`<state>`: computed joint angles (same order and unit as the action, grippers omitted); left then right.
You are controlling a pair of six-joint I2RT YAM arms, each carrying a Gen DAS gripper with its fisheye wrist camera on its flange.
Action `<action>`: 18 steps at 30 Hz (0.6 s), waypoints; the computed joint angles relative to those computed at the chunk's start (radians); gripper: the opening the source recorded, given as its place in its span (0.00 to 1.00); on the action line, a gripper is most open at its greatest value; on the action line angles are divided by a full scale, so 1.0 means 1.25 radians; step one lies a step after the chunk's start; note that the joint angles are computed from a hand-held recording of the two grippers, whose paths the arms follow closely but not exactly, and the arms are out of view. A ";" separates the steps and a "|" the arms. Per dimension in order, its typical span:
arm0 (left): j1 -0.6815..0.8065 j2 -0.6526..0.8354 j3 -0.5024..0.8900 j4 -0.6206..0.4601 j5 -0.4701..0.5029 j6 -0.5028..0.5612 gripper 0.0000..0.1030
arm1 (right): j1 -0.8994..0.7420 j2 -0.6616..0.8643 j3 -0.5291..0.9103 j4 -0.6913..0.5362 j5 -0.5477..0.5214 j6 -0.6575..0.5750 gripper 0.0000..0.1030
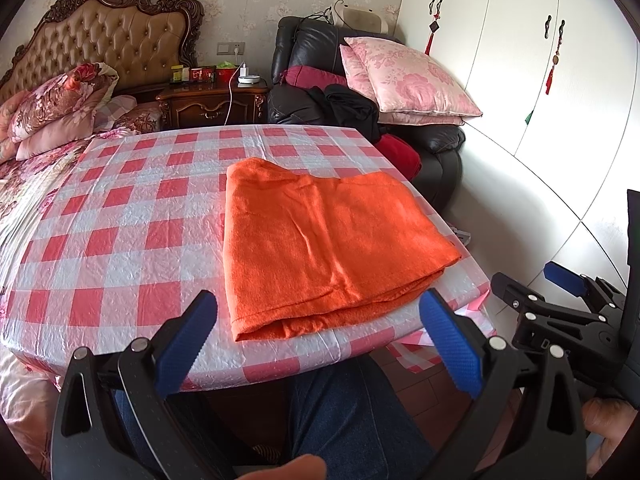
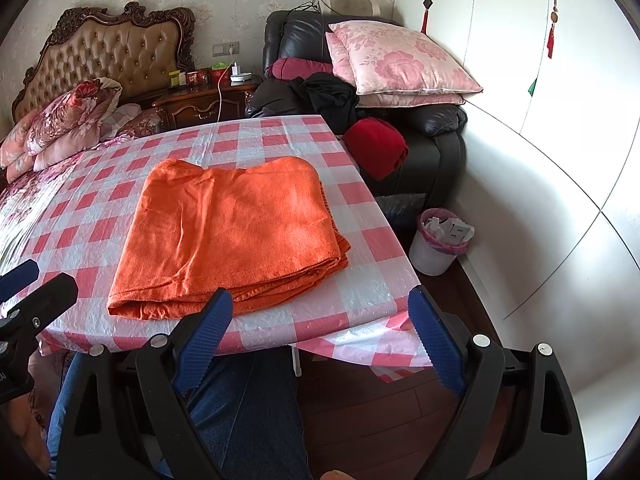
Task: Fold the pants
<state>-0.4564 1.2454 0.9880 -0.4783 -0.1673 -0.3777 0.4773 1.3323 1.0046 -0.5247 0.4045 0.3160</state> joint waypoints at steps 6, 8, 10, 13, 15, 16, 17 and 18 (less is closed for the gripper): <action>0.001 0.002 0.002 0.001 0.001 0.003 0.98 | 0.000 0.000 -0.002 0.002 0.000 0.002 0.84; 0.001 0.002 0.002 0.000 0.000 0.002 0.98 | 0.002 -0.001 -0.005 0.004 0.002 0.006 0.84; 0.001 0.002 0.002 0.000 0.000 0.002 0.98 | 0.005 0.000 -0.007 0.005 0.004 0.010 0.84; 0.000 0.002 0.002 0.000 -0.001 0.002 0.98 | 0.002 0.000 -0.004 0.003 0.002 0.008 0.84; 0.000 0.002 0.002 0.001 -0.001 0.002 0.98 | 0.003 0.001 -0.005 0.005 0.002 0.008 0.84; 0.000 0.002 0.002 0.001 -0.001 0.002 0.98 | 0.000 0.000 -0.004 0.003 0.000 0.006 0.84; 0.000 0.002 0.002 0.000 0.000 0.002 0.98 | 0.000 -0.001 -0.004 0.003 0.000 0.006 0.84; 0.000 0.002 0.002 0.000 0.000 0.002 0.98 | 0.001 0.000 -0.003 0.002 0.000 0.006 0.84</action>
<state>-0.4567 1.2479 0.9907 -0.4779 -0.1677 -0.3756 0.4780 1.3324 1.0007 -0.5221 0.4047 0.3241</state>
